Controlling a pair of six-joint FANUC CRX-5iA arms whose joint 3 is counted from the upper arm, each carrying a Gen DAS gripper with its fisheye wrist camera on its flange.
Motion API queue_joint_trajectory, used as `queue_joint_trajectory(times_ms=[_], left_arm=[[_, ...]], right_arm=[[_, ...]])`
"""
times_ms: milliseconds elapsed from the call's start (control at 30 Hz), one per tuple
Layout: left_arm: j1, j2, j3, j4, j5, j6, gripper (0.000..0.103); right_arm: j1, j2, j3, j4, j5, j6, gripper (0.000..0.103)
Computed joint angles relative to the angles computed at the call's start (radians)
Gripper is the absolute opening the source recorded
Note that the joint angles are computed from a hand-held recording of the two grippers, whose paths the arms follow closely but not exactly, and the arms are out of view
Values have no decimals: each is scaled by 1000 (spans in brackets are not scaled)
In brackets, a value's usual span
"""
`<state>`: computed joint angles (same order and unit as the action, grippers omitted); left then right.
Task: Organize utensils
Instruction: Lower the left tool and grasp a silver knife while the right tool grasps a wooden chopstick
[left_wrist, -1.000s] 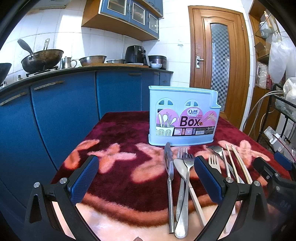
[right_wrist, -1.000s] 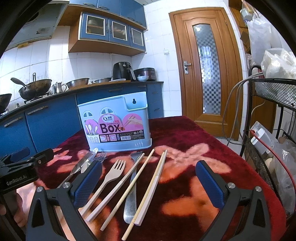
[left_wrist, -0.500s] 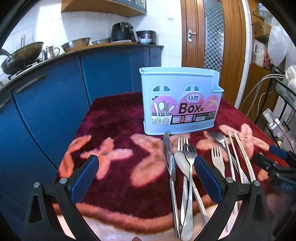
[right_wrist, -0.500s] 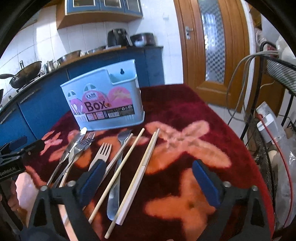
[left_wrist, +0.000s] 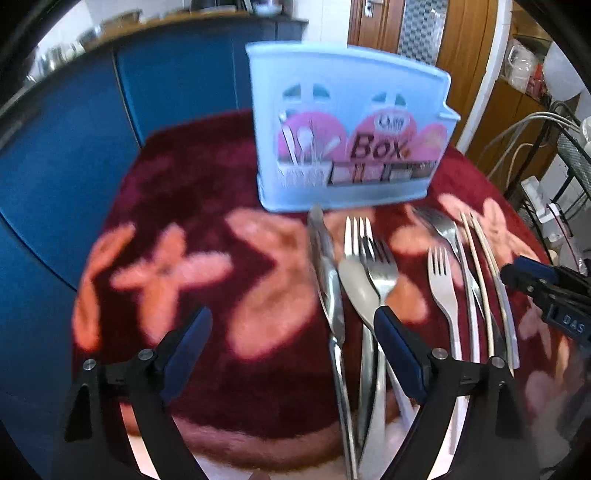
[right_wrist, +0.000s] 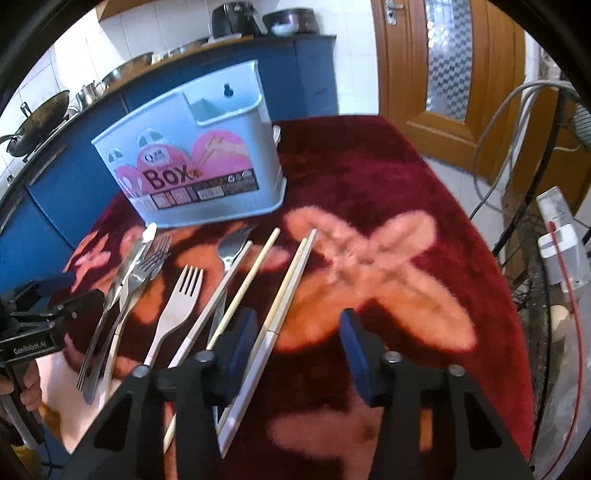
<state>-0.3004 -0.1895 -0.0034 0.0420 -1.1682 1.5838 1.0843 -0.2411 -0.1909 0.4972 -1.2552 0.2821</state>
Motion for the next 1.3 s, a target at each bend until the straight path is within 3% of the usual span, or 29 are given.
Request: queue_joint_trajectory(times_ms=[200,400,567,700,767,1067,1300], left_arm=[[-21,34,38,-36,-37,-11,89],[1,66,44,16,-58,-36,73],[-18,72,49,-18,-50,-28,72],[-16,65,37,-12,-34,-38,68],[-14,63,34,-7,-30,-42,65],[-12,51,20,19,-21,-68,47],[-1,39,-2,67,-7,-81,25]], right_arm=[[-42,10,33,-77,17,68,24],[-99,8,67,-187,40,114,23],[-126,20,97,-241,28,150,23],[-130,26,105,-254,33,169,11],[-125,31,110,-247,26,171,11],[-120,22,104,-245,32,168,10],[-106,2,93,-230,40,159,7]])
